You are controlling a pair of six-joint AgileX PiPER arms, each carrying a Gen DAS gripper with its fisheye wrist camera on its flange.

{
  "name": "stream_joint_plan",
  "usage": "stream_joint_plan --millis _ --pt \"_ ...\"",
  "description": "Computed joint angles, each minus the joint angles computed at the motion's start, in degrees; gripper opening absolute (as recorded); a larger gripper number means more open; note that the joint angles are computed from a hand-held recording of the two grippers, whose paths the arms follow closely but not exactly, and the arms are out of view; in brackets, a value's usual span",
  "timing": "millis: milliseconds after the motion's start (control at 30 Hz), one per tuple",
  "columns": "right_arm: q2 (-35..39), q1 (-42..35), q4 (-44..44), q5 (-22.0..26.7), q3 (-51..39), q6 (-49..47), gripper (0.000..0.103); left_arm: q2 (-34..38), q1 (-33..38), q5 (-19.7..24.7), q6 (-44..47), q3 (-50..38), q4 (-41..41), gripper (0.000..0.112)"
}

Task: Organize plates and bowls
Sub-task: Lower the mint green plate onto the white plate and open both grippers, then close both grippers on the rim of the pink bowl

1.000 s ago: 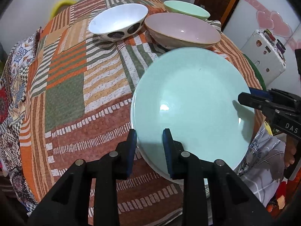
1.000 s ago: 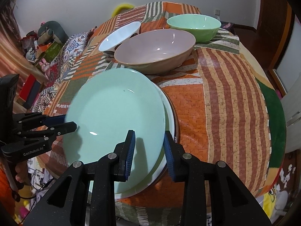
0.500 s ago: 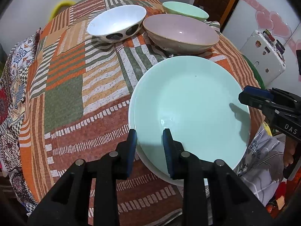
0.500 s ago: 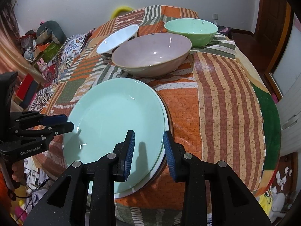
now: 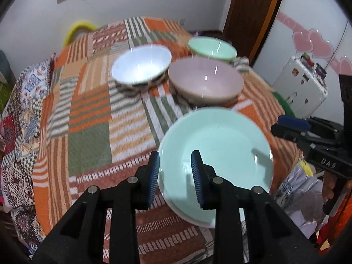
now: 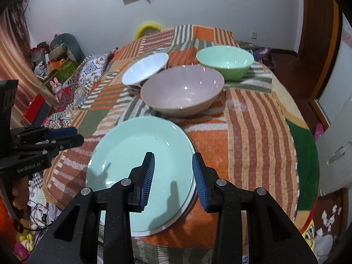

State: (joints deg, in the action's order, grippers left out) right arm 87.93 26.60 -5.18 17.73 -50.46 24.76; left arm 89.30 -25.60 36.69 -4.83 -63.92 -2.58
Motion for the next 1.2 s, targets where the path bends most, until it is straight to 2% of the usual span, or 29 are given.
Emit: stream_joint_plan --millis 167,233,267,300,333,467,667,900,1000,1067,1133,1200 --pt "-1.2 -1.0 -1.9 -1.4 -0.9 1.4 0.039 -0.7 0.6 -2.0 -0.7 -2.3 0.2 0.046" --pt "-1.3 -1.7 -2.8 -2.1 -1.2 2.2 0.044 -0.2 1.2 -2.8 -0.1 -3.8 -0.8 0.05" --pt "-1.3 -2.2 -3.3 -2.6 -1.6 2.7 0.049 0.2 1.4 -2.8 0.1 -4.6 -0.9 0.053" --pt "-1.3 -2.4 -4.3 -3.1 -1.6 3.8 0.053 0.8 1.6 -2.9 -0.2 -5.6 -0.9 0.061" --pt "-1.1 -2.8 -4.9 -3.5 -1.9 4.6 0.054 1.7 1.9 -3.1 -0.6 -6.6 -1.1 0.065" --pt "0.8 -5.4 -0.2 -4.7 -3.8 0.0 0.056 6.5 3.5 -2.6 -0.4 -11.7 -3.4 0.069" --pt "5.4 -9.2 12.3 -5.1 -7.5 -11.5 0.057 14.8 4.0 -0.8 -0.5 -19.7 -3.7 0.069" --pt "12.1 -11.6 18.8 -4.2 -12.8 -17.9 0.057 24.4 3.4 1.2 0.7 -28.9 -4.4 0.069" --pt "14.1 -11.8 17.1 -4.6 -14.3 -16.6 0.057 27.7 3.8 2.0 1.9 -31.8 -6.1 0.068" --pt "15.1 -11.9 15.7 -4.8 -14.9 -15.7 0.057 29.6 4.2 2.6 2.9 -33.5 -7.5 0.061" --pt "16.2 -12.1 16.7 -4.3 -15.9 -16.8 0.057 31.4 4.6 4.1 4.6 -35.4 -9.3 0.047" --pt "17.3 -12.7 20.0 -3.9 -16.7 -20.2 0.054 32.9 4.8 5.2 5.7 -37.0 -10.6 0.039"
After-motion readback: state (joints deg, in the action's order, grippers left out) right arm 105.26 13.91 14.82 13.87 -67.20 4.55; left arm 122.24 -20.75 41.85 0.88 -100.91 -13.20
